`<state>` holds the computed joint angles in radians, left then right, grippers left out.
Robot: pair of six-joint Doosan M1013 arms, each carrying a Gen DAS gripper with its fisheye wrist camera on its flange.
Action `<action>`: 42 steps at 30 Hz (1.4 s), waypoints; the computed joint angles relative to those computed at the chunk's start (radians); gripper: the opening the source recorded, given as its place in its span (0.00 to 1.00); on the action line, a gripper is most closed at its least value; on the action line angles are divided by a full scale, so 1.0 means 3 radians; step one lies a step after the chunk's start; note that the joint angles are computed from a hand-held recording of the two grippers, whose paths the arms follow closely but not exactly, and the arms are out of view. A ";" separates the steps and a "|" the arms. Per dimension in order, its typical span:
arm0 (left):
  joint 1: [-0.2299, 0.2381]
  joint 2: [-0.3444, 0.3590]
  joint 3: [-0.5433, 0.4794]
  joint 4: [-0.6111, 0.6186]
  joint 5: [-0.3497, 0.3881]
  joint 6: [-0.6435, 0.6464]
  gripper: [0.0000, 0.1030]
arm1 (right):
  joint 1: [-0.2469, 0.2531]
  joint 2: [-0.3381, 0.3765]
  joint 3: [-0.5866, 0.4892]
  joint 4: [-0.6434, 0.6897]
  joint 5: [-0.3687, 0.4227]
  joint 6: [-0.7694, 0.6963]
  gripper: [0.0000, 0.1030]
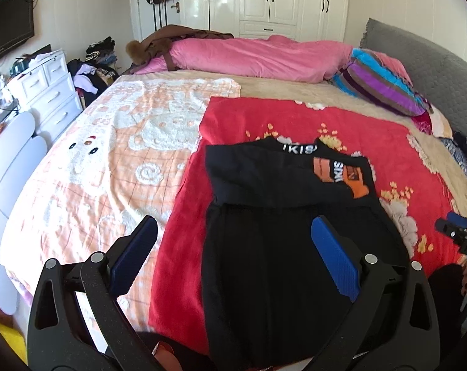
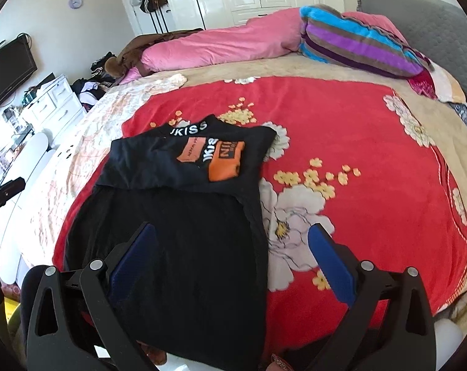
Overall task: Fold small clothes
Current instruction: 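Open the right tool and withdraw both tools from the folded shirt, then grasp the black shirt hem with both tools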
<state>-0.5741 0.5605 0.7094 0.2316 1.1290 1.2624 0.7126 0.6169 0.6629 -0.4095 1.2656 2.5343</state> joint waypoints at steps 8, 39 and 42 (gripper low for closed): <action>0.0026 -0.0074 0.0177 -0.0032 0.0161 -0.0009 0.91 | 0.0023 -0.0097 0.0185 0.0119 0.0062 0.0059 0.96; 0.0166 0.0153 0.0369 -0.0668 0.1084 0.0158 0.88 | -0.0015 0.0447 -0.0405 0.1149 0.1162 -0.0452 0.63; 0.0196 0.0139 0.0410 -0.0868 0.1043 0.0198 0.48 | -0.0021 0.0339 -0.0229 0.1113 0.1001 -0.0318 0.38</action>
